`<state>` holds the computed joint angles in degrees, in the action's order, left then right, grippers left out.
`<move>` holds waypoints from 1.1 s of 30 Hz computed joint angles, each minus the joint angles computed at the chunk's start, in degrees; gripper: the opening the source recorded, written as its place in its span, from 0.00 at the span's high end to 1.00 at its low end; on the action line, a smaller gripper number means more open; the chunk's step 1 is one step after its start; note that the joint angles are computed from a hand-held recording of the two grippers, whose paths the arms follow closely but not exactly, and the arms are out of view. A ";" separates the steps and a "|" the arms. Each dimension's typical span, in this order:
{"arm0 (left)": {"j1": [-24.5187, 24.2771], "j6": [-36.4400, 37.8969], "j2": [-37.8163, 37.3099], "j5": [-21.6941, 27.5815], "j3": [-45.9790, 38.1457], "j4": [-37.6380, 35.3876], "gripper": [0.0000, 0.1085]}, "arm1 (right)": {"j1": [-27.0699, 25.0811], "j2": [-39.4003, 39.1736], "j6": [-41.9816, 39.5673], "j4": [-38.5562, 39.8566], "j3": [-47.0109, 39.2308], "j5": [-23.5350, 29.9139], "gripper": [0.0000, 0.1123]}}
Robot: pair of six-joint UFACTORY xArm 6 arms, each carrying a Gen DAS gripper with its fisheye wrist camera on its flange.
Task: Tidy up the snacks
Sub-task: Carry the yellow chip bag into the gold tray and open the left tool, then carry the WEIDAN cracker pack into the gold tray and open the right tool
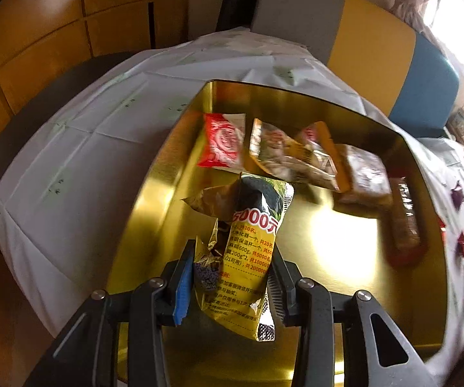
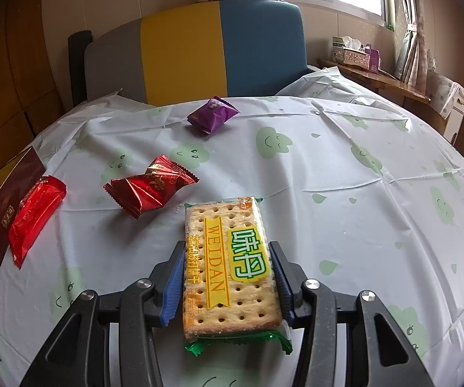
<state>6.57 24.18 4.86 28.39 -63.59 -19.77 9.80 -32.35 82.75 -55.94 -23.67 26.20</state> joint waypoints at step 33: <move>-4.05 4.37 -11.70 -12.82 15.63 -5.85 0.42 | 5.58 -1.94 1.23 -2.64 -2.40 6.57 0.56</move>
